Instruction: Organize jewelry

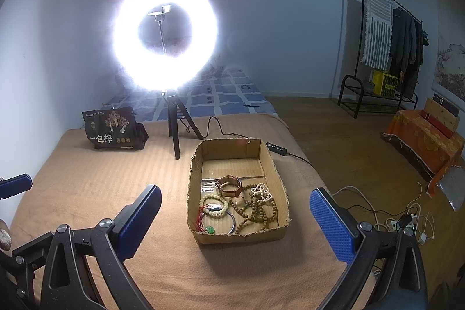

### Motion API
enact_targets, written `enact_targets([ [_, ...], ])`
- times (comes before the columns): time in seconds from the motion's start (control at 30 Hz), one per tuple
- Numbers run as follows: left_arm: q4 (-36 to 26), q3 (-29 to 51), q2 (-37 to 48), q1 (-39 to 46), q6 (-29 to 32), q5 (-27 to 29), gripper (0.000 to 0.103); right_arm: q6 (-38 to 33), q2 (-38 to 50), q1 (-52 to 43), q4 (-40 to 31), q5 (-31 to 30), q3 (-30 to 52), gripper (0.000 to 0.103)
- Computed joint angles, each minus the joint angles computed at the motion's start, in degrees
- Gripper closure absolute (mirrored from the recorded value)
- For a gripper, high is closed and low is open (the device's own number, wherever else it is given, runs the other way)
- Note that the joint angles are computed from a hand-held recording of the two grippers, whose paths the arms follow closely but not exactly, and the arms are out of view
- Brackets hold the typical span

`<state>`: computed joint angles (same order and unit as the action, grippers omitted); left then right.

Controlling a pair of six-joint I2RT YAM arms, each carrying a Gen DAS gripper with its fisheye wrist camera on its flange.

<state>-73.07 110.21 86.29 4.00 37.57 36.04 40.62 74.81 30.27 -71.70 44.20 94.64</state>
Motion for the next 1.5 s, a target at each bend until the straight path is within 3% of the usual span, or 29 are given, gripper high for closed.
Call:
enact_targets([
  [1.5, -0.16, -0.29, -0.35, 0.16, 0.54, 0.10, 0.005, 0.10, -0.13, 0.08, 0.61, -0.68, -1.37, 0.000],
])
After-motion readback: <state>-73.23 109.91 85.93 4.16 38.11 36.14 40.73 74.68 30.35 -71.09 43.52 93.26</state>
